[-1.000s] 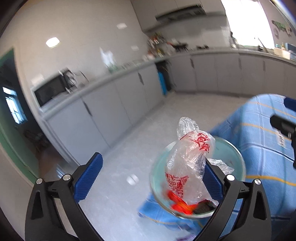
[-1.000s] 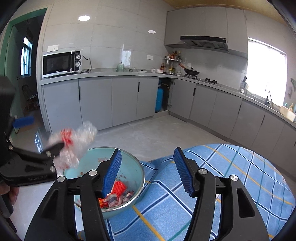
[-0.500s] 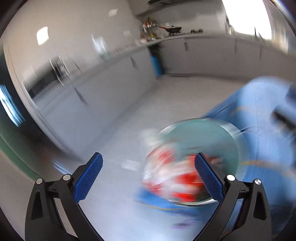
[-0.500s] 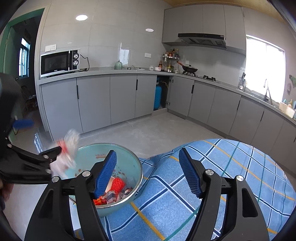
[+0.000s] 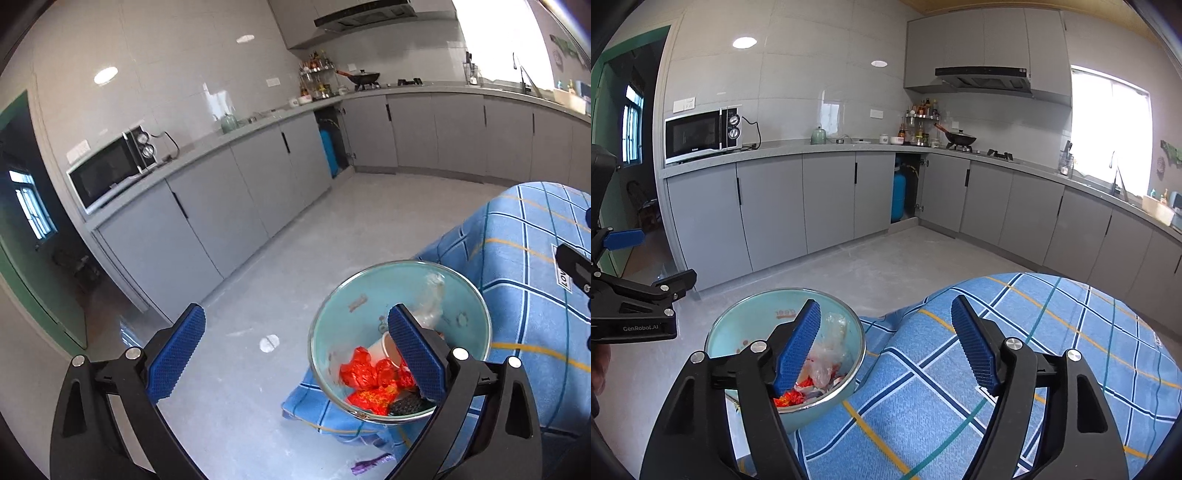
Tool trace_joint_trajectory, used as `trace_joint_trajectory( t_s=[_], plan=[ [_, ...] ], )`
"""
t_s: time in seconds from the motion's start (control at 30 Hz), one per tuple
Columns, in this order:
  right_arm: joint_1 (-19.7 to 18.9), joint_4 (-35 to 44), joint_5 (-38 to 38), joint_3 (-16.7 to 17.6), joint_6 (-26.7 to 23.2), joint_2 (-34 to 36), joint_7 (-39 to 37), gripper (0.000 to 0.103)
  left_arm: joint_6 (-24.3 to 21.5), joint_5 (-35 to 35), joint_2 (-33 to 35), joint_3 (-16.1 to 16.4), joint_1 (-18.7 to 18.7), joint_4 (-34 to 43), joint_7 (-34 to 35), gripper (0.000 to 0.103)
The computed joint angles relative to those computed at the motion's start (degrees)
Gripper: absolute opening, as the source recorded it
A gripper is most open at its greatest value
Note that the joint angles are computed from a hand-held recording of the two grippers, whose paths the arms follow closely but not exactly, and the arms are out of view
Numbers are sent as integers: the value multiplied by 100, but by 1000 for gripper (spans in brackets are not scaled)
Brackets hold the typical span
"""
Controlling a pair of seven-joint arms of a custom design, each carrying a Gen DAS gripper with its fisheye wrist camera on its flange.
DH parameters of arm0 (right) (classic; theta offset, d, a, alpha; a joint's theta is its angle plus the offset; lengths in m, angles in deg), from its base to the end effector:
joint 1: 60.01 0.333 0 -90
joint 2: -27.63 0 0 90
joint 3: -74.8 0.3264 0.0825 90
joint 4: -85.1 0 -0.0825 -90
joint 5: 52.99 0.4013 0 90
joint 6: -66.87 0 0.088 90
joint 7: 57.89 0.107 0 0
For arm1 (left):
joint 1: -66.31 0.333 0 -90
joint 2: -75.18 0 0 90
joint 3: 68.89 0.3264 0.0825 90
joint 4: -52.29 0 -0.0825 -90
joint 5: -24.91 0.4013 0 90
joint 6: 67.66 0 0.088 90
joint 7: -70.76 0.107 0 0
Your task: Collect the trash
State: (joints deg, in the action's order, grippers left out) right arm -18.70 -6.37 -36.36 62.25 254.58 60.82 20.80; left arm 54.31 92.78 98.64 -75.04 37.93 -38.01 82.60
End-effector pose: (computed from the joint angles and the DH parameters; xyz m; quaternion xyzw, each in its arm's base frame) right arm 0.6586 0.3725 0.4382 -0.7291 0.4342 -0.2982 0.4370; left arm 0.6218 -0.3646 0.4449 -0.6707 0.5650 -0.1562 0.4545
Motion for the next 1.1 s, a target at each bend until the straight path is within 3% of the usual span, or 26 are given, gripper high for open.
trace_joint_trajectory(
  t_s=[0.2,0.53,1.1],
  plan=[
    [45,-352,244,38,352,-250,-118,78,-262,334,-224,-27,-108,-236,-534,97],
    [305,-538,904,-89,549,-433,-729,80,-254,509,-388,-179,-83,-356,-610,98],
    [259,-555,1480,85,663,-475,-1355,81,-196,525,-459,-226,-19,-450,-646,98]
  ],
)
